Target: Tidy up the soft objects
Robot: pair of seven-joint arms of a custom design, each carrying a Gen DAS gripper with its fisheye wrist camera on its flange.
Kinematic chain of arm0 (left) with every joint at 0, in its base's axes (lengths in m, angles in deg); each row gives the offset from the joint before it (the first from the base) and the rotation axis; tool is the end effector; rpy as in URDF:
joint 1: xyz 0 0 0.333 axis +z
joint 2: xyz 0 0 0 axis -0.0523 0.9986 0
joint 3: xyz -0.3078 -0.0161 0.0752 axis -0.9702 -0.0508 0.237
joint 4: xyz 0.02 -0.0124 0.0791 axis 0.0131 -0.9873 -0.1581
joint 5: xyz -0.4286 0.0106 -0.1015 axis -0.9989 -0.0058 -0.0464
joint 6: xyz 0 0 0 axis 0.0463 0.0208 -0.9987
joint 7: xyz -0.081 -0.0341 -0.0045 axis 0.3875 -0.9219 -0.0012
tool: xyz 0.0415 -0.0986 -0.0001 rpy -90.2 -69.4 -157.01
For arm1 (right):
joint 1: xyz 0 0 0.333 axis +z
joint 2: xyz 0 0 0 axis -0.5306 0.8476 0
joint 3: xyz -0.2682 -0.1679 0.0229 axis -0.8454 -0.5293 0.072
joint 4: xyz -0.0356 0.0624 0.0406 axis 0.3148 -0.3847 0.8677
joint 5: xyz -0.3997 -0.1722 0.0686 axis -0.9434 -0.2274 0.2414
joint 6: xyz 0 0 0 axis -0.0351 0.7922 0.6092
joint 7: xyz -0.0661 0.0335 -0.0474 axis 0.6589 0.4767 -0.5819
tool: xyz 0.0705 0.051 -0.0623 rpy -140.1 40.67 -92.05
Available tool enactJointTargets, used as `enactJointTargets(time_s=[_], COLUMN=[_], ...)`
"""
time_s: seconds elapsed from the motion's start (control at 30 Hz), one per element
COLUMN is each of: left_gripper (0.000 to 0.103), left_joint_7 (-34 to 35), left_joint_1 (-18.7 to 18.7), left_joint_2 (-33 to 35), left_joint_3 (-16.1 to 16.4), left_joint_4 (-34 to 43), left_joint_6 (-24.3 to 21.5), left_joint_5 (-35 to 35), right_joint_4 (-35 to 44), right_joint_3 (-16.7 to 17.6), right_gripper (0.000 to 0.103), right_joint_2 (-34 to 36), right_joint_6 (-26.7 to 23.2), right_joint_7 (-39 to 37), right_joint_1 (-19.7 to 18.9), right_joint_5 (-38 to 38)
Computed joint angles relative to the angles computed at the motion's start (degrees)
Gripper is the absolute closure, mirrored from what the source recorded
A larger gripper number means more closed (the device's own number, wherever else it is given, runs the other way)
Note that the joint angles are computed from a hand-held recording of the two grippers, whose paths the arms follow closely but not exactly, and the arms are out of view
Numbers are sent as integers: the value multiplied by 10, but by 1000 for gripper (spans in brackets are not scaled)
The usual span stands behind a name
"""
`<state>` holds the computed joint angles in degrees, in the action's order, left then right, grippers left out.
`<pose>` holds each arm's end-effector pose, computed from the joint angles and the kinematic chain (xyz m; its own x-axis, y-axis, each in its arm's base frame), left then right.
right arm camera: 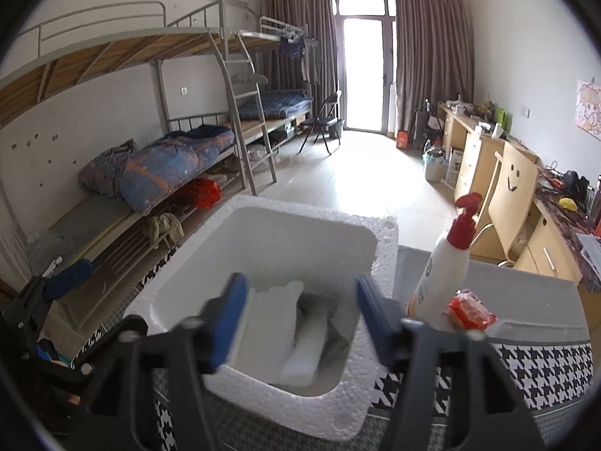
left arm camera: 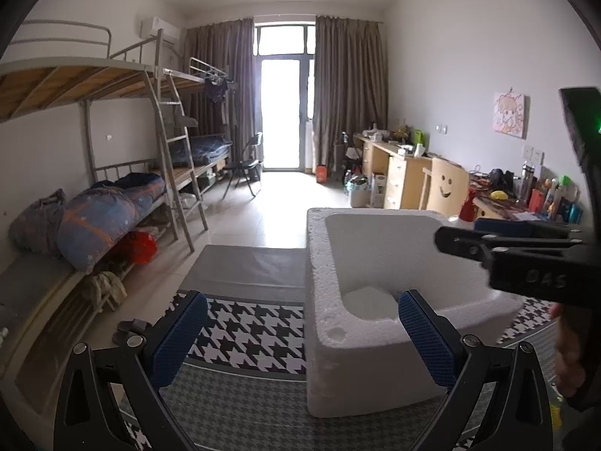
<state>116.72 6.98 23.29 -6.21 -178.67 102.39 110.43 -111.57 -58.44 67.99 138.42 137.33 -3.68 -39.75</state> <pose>0.3703 -0.0722 0.5251 0.2234 -0.9746 0.0172 -0.4390 -0.1163 -0.8909 0.4867 0.2417 0.5516 0.5976 -0.8000 -0.0530 -0.4725 -0.2980 -0.8294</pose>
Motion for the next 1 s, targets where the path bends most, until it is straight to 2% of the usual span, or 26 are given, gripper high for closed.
enactJointTargets(time_s=[0.07,0.2,0.47,0.57,0.67,0.77,0.8,0.87,0.93,0.97,1.0], left_gripper=[1,1,1,1,1,1,1,1,1,1,1], left_joint_7=[-7,-2,-2,-12,-33,-30,-27,-6,31,42,47], left_joint_1=[0,-16,-27,-20,2,-5,-11,-43,-101,-115,-117], left_joint_2=[0,3,5,1,-9,-4,-3,8,24,27,26], left_joint_3=[-1,22,18,3,-30,-35,-30,4,69,82,81], left_joint_4=[0,-5,0,0,1,7,6,2,-5,-6,-6], left_joint_6=[1,10,-19,-20,-21,-26,-22,-5,24,30,28], left_joint_5=[-3,-16,-28,-22,-3,15,18,12,-16,-28,-38], right_joint_4=[-3,-13,-42,-51,-60,-69,-73,-78,-84,-86,-91], right_joint_3=[-4,5,-6,-16,-18,-26,-28,-31,-33,-33,-38], right_gripper=[35,35,35,35,35,35,35,35,35,35,35], right_joint_2=[-6,-14,-48,-59,-69,-78,-81,-86,-91,-94,-99], right_joint_6=[0,6,17,22,28,30,31,33,35,37,38], right_joint_7=[-6,5,3,0,2,1,2,3,5,7,6], right_joint_1=[4,-4,4,14,15,22,23,24,26,25,27], right_joint_5=[6,-9,-16,-10,-12,-9,-9,-9,-8,-8,-6])
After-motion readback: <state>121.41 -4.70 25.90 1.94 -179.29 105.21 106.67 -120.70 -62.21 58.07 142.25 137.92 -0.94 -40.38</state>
